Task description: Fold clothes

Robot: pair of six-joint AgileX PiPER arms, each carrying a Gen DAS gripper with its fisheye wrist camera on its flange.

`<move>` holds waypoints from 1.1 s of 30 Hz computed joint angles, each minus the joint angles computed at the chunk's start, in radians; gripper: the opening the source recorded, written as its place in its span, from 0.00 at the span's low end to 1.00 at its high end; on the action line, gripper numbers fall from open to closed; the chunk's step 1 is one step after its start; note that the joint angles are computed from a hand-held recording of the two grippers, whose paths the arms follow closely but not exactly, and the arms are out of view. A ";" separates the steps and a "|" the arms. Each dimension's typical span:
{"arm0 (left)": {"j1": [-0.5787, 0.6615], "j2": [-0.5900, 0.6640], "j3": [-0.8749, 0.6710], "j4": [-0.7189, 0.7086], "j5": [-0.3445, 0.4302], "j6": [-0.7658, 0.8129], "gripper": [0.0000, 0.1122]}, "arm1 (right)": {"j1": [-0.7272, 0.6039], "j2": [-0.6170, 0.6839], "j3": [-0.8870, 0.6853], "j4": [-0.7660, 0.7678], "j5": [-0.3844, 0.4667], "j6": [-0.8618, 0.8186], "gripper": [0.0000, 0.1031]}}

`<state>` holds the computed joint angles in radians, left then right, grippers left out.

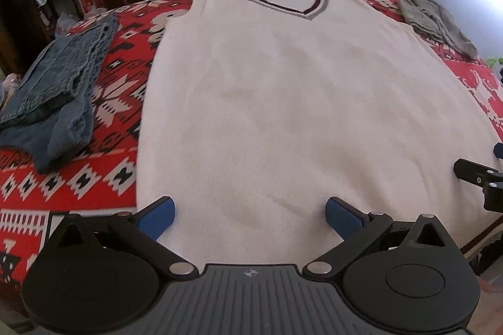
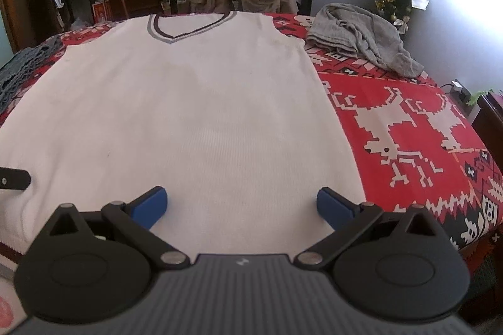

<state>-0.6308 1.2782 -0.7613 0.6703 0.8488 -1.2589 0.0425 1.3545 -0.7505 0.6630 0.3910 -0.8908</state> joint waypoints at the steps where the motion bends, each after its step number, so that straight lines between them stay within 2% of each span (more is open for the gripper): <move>1: -0.011 0.004 0.003 0.018 0.003 -0.028 0.92 | 0.007 0.002 -0.002 -0.020 -0.006 0.028 0.99; 8: -0.097 0.052 0.008 0.156 0.059 -0.241 0.92 | 0.037 0.027 -0.034 -0.143 -0.020 0.193 0.99; 12: -0.114 0.053 0.019 0.180 0.067 -0.301 0.92 | 0.034 0.026 -0.022 -0.097 -0.040 0.143 0.99; 16: -0.109 0.056 0.014 0.178 0.067 -0.285 0.92 | 0.059 0.002 0.023 -0.098 -0.106 0.139 0.99; 19: -0.085 0.047 0.008 0.149 0.053 -0.234 0.91 | 0.070 0.003 0.015 -0.165 -0.104 0.201 0.99; 20: -0.077 0.035 0.007 0.134 0.050 -0.214 0.89 | 0.069 0.009 -0.001 -0.194 -0.084 0.227 0.99; 22: -0.061 0.001 0.008 0.101 0.047 -0.173 0.75 | 0.052 0.025 -0.051 -0.221 -0.008 0.242 0.99; 29: -0.033 -0.275 0.064 -0.002 0.127 -0.039 0.70 | -0.129 -0.023 -0.131 0.004 0.222 -0.063 0.98; 32: -0.025 -0.402 0.095 -0.059 0.186 -0.011 0.60 | -0.203 -0.066 -0.128 0.033 0.281 -0.158 0.94; 33: -0.025 -0.443 0.105 -0.082 0.206 -0.001 0.54 | -0.227 -0.078 -0.125 0.038 0.301 -0.175 0.93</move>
